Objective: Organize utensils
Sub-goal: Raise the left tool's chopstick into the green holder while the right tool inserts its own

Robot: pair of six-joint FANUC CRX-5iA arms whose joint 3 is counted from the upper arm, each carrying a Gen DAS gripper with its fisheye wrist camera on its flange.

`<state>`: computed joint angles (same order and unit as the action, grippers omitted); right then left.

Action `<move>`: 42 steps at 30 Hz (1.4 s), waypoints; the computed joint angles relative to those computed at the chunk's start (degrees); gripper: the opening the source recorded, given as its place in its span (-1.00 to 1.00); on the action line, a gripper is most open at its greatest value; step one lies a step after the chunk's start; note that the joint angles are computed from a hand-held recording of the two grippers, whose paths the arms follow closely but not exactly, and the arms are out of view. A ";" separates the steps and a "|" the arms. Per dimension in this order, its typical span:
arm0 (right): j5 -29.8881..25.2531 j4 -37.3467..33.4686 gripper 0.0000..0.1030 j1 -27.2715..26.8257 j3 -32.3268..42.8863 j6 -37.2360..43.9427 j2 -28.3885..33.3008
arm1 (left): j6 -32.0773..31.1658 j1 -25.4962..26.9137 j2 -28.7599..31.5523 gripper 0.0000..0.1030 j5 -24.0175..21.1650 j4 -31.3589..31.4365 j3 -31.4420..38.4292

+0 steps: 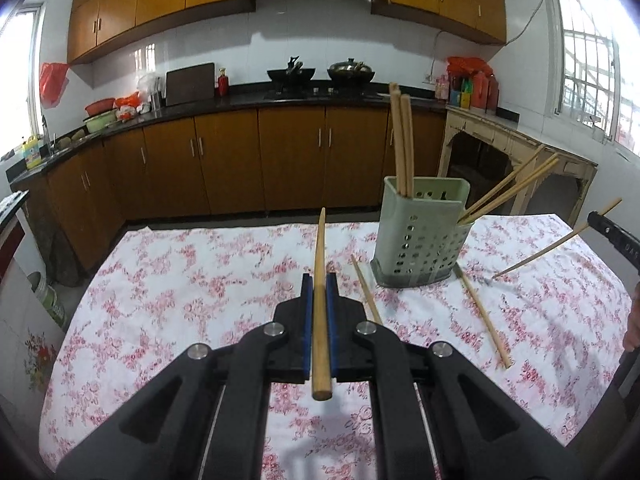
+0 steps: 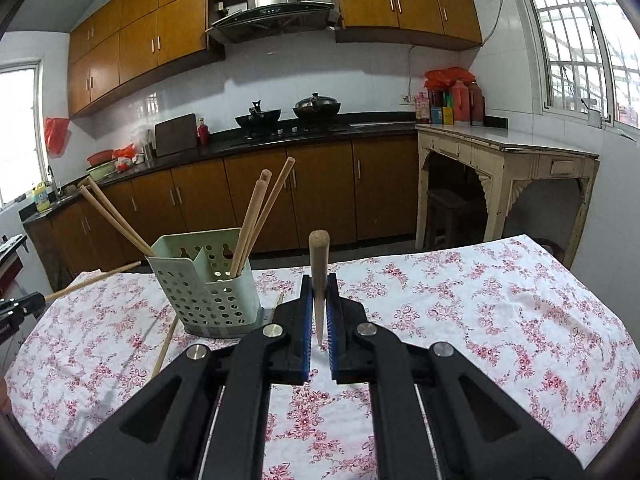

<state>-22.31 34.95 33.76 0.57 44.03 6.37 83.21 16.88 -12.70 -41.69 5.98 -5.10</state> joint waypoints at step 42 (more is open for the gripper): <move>-7.13 -28.91 -0.86 0.17 19.32 26.61 -0.82 | -8.16 -3.34 0.61 -0.86 3.05 13.46 9.19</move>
<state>-29.43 6.04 33.93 19.89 70.64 5.55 75.05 13.53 -12.10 -38.64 19.44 4.10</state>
